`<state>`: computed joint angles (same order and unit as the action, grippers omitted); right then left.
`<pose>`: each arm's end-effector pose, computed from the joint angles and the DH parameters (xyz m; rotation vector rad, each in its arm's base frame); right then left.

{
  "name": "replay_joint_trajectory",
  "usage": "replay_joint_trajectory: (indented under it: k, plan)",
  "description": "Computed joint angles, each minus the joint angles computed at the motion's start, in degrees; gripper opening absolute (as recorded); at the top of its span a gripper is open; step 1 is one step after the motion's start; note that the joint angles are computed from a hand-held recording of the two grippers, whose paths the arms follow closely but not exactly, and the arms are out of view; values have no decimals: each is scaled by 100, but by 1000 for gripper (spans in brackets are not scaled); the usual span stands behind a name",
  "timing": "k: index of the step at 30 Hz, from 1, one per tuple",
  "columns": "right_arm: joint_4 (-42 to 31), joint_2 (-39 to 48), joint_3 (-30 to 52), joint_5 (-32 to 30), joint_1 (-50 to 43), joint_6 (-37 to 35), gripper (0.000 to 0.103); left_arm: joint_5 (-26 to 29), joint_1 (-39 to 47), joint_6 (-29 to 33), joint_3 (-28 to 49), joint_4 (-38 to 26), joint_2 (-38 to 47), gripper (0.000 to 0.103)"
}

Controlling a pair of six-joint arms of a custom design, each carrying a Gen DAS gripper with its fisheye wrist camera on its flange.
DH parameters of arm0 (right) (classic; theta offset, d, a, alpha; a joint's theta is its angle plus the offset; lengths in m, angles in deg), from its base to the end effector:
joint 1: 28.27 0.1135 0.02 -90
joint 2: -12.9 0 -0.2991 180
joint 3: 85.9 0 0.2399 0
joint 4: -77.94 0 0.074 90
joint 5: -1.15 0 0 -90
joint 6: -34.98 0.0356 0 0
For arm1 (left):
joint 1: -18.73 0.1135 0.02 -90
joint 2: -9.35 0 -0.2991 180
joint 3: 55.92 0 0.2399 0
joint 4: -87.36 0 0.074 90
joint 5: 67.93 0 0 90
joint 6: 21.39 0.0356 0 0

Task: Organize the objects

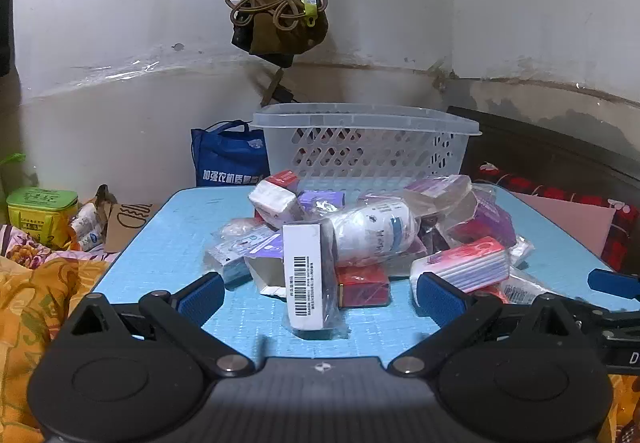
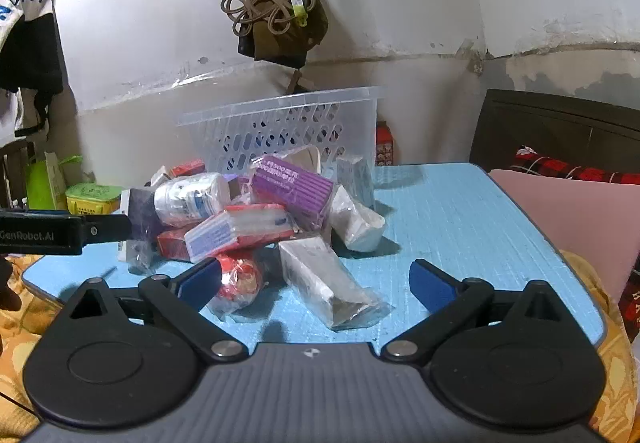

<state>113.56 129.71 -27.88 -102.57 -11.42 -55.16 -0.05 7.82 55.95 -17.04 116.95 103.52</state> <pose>0.3603 0.1180 0.1325 -0.4482 1.9364 0.4258 0.2723 -0.0388 0.1682 -0.2723 1.9676 0.1242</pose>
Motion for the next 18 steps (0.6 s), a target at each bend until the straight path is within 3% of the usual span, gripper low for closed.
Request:
replay_joint_trajectory:
  k: [5,10,13,18]
  plan:
    - [30,59,57,103,13,75,101,-58,-31,36,-33,114,11,103]
    - [52,186,2,-629,-475,96,101,-1,11,-4,-95,213,-12,103]
    - [121,234,-155,-1444,-1157,-423,101,83,65,-53,-100,190,-20,103]
    - [-68,189,-135,-2083,-1641,-765,101,224,115,-109,-107,183,-18,103]
